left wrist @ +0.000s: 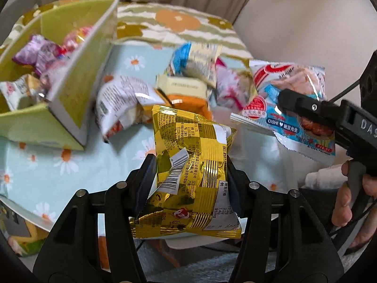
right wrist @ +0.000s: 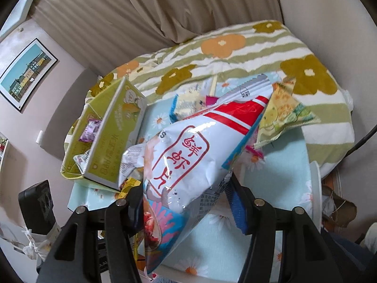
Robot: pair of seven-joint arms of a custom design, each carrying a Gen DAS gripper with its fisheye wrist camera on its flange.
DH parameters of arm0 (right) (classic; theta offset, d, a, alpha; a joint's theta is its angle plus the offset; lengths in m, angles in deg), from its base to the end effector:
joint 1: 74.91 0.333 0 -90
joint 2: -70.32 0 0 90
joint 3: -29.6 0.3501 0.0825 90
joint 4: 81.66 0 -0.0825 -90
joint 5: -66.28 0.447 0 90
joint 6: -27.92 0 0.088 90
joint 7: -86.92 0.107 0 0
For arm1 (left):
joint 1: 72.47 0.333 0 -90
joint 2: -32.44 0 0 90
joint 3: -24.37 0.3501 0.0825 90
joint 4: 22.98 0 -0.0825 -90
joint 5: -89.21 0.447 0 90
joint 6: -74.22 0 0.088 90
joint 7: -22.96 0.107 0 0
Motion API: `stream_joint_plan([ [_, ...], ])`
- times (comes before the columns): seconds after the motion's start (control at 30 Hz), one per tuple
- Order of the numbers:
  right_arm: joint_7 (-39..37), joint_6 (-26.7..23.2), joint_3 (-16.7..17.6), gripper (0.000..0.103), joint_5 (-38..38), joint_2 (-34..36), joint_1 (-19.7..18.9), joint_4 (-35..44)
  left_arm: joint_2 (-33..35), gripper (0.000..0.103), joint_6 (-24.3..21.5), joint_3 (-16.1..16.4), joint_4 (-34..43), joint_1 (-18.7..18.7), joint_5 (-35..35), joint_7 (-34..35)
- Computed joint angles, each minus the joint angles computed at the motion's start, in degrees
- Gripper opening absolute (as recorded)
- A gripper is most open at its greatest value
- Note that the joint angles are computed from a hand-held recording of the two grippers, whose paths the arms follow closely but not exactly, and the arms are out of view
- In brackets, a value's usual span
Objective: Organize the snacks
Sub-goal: 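Carry the gold bag and shrimp chip bag over the yellow box with both tools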
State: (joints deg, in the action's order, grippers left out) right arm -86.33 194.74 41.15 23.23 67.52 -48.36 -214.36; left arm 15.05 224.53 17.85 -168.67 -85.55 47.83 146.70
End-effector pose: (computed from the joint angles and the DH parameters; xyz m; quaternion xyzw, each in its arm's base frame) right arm 0.4343 0.3946 0.4169 -0.5403 0.7641 -0.0702 0.3455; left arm 0.4707 -0.1512 0.4082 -0.5437 0.7907 -0.2812 0.0126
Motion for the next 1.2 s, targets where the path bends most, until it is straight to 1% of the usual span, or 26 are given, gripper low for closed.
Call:
stream_joint_plan([
  [0.17, 0.84, -2.14, 0.95, 0.055, -1.63, -1.2, 0.22, 2.07, -4.92, 0.052, -0.4, 2.35, -0.22, 1.47, 0.29, 1.58],
  [0.27, 1.46, -3.28, 1.34, 0.055, -3.72, 0.0, 0.52, 5.3, -5.71, 0.052, -0.82, 3.76, 1.2, 3.27, 1.52, 2.02],
  [0.4, 2.56, -3.82, 0.92, 0.055, -7.16, 3.73, 2.0, 11.65, -3.94, 0.052, -1.14, 5.22, 4.58, 5.54, 2.44, 3.19],
  [0.6, 0.73, -4.11, -1.65, 0.055, -9.17, 11.59, 6.03, 22.82, -0.32, 0.052, -2.48, 7.24, 10.49, 9.71, 3.32, 6.25],
  [0.7, -2.77, -4.61, -2.94, 0.055, -7.09, 16.7, 8.15, 29.57, 3.27, 0.052, -3.49, 7.75, 14.61, 11.91, 3.45, 7.57],
  [0.8, -7.73, -5.95, -3.61, 0.055, -3.41, 21.74, 9.67, 36.36, 7.33, 0.052, -4.72, 7.7, 18.98, 14.33, 3.99, 7.8],
  [0.87, -11.14, -7.54, -3.91, 0.055, -0.73, 24.89, 10.57, 40.91, 10.81, 0.052, -6.29, 7.6, 22.66, 15.94, 4.12, 7.98],
  [1.03, -18.15, -12.39, -4.93, 0.055, 5.93, 32.12, 12.67, 51.4, 17.95, 0.052, -7.96, 6.07, 29.35, 19.14, 5.2, 9.03],
  [1.07, -18.96, -13.25, -5.32, 0.055, 7.13, 33.5, 13.15, 53.3, 19.54, 0.055, -8.37, 5.78, 30.82, 19.71, 5.0, 9.3],
  [1.1, -19.39, -13.81, -5.88, 0.055, 8.04, 34.43, 13.74, 54.54, 20.86, 0.064, -8.74, 5.42, 32.0, 20.23, 4.88, 9.54],
  [1.13, -20.27, -14.72, -6.24, 0.055, 9.32, 35.82, 14.1, 56.5, 22.13, 0.074, -8.88, 5.08, 33.1, 20.68, 5.21, 9.49],
  [1.17, -20.96, -15.48, -6.68, 0.055, 10.48, 37.04, 14.5, 58.12, 23.55, 0.096, -8.8, 4.8, 34.23, 21.1, 5.82, 9.26],
  [1.2, -21.63, -16.18, -7.1, 0.055, 11.66, 38.16, 14.86, 59.58, 24.24, 0.102, -8.5, 4.44, 34.73, 21.61, 5.38, 9.74],
])
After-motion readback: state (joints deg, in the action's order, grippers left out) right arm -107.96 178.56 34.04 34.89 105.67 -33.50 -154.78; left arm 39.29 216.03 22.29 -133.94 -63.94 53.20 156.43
